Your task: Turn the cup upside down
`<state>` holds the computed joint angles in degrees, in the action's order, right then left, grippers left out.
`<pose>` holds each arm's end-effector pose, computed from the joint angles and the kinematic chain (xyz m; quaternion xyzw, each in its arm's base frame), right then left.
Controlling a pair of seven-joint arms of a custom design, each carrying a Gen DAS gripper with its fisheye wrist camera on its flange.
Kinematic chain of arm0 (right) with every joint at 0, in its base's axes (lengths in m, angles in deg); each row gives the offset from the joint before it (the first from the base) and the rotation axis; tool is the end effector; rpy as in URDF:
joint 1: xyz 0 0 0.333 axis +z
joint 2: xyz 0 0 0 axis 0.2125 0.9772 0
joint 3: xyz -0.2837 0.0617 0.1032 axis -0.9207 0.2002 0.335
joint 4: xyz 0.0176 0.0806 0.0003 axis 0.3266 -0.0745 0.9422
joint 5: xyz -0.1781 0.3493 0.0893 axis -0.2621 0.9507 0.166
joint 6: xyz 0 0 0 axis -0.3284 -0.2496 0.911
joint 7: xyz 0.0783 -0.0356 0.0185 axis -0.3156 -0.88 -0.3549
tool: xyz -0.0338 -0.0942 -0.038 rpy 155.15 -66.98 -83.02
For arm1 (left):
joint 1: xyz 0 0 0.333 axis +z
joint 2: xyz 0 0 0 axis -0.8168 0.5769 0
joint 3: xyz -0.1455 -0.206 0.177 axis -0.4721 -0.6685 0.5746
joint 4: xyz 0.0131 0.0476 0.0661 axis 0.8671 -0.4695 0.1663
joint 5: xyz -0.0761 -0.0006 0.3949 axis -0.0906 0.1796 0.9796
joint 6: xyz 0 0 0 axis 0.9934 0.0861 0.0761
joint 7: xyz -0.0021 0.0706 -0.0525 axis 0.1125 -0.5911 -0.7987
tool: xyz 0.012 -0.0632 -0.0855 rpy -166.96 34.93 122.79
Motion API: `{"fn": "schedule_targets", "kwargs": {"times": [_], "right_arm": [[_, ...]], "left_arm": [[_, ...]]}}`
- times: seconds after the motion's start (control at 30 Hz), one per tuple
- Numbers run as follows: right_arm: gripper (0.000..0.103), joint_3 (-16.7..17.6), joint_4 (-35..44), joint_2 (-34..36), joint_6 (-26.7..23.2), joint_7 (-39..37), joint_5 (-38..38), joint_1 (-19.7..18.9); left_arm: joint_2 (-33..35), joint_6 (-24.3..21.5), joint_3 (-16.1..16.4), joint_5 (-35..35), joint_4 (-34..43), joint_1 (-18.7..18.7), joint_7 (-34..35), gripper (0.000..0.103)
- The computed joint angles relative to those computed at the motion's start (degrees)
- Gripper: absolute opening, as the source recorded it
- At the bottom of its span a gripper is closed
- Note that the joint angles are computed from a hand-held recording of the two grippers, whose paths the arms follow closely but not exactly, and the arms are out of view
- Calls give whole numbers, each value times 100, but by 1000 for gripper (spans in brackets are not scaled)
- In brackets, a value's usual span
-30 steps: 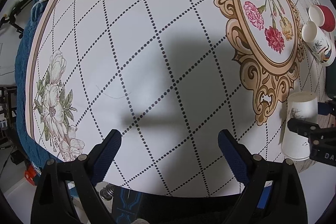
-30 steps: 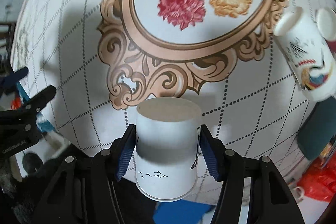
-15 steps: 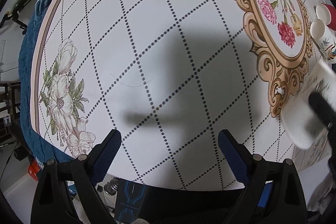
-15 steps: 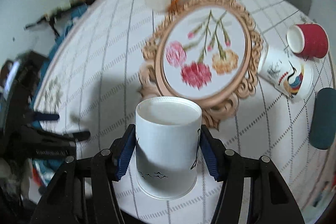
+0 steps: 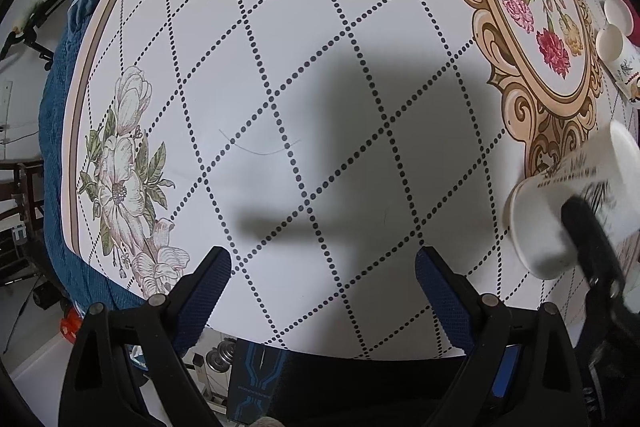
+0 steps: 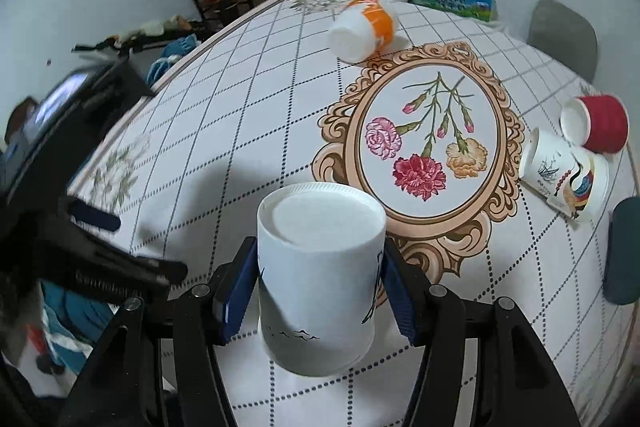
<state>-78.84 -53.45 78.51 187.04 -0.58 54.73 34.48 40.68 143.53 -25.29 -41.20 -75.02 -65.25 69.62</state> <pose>0.5329 0.3357 0.4351 -0.8899 0.3687 -0.0826 0.2557 0.4196 -0.1959 0.3988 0.8463 -0.5304 -0.0330 0.0358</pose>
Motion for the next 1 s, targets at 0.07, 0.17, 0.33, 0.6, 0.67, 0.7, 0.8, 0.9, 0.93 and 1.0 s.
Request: {"fn": "schedule_targets", "kwargs": {"times": [0.07,0.17,0.33,0.6,0.67,0.7,0.8,0.9,0.93,1.0], "right_arm": [[63,-8,-84,-59,24,46,-73,22],[63,-38,-105,-84,-52,252,-204,61],[80,-108,-117,-90,-188,804,-650,129],[93,-202,-500,-754,-550,1612,-817,147],[94,-261,-664,-1093,-703,2146,-1020,143],[96,-281,-736,-1248,-771,2439,-1169,131],[97,-297,-821,-1647,-1203,3408,-1792,59],[97,-268,-863,-1980,-1571,4084,-2319,-9],[97,-258,-865,-2049,-1652,4213,-2449,-20],[97,-264,-916,-2233,-1763,4407,-2580,-27]], "left_arm": [[62,-33,-23,18,106,-13,-40,94],[81,-55,-30,47,169,-32,-63,94],[-51,-195,-129,417,247,-46,-362,94],[-565,-272,-314,865,290,-158,-495,99],[-714,-283,-379,944,316,-188,-516,99],[-776,-283,-411,984,349,-198,-534,99],[-933,-293,-494,1075,516,-223,-580,99],[-1056,-309,-552,1196,645,-234,-586,99],[-1097,-310,-558,1225,648,-227,-574,99],[-1220,-357,-635,1282,694,-249,-611,99]]}}
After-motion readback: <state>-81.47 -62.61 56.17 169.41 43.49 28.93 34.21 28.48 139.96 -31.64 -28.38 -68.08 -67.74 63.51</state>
